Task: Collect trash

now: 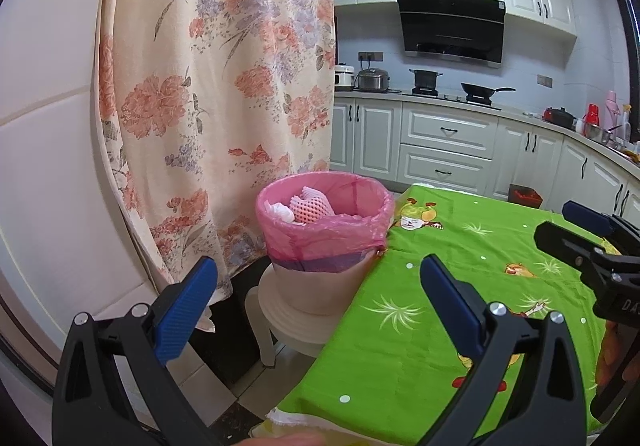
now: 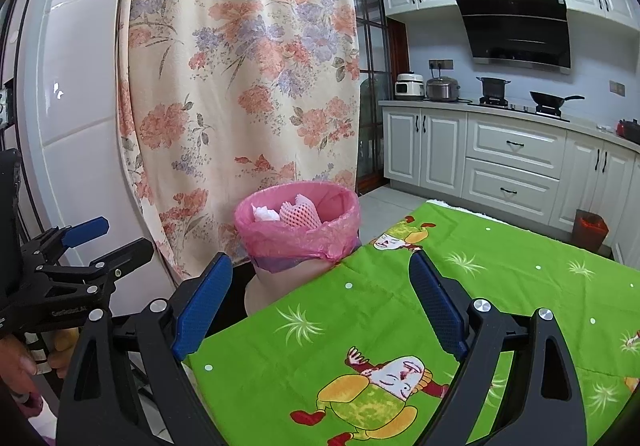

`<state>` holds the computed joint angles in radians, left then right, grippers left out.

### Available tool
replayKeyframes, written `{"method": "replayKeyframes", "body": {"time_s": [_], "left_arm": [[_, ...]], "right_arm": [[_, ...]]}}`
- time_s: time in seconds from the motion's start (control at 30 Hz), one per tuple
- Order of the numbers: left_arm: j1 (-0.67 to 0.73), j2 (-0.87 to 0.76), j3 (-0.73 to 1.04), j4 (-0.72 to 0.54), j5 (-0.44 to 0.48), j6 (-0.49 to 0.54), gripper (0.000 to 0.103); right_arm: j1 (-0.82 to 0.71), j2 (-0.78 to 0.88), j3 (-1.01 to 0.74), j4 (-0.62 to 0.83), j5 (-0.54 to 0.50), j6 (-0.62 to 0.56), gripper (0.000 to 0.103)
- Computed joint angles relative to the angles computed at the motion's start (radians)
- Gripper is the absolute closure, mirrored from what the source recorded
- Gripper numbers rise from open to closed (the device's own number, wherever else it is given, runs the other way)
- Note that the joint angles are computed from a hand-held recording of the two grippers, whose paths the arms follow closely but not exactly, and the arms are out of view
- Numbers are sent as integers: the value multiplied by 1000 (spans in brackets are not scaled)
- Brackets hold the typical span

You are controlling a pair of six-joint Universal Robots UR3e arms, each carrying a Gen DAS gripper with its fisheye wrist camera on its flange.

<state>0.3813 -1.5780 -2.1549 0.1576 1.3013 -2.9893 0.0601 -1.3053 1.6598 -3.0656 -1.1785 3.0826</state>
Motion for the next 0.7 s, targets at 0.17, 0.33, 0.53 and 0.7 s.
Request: {"method": "replayKeyframes", "body": {"time_s": [0.17,0.33,0.53,0.7], "left_arm": [[-5,9,-15,21,-10,8,5],[-11,11,-23,35,-11,17,5],[0,18,-36,53,-36,19,5],[0,20,-42,59,-41,19,5]], "right_arm": [[0,-4,7,-2,0,0,19],[-1,-11,17,-3,1,1,19],[-2,-10,17,-5,2,2,19],[2,-11,19,-6,-3,2,19]]}}
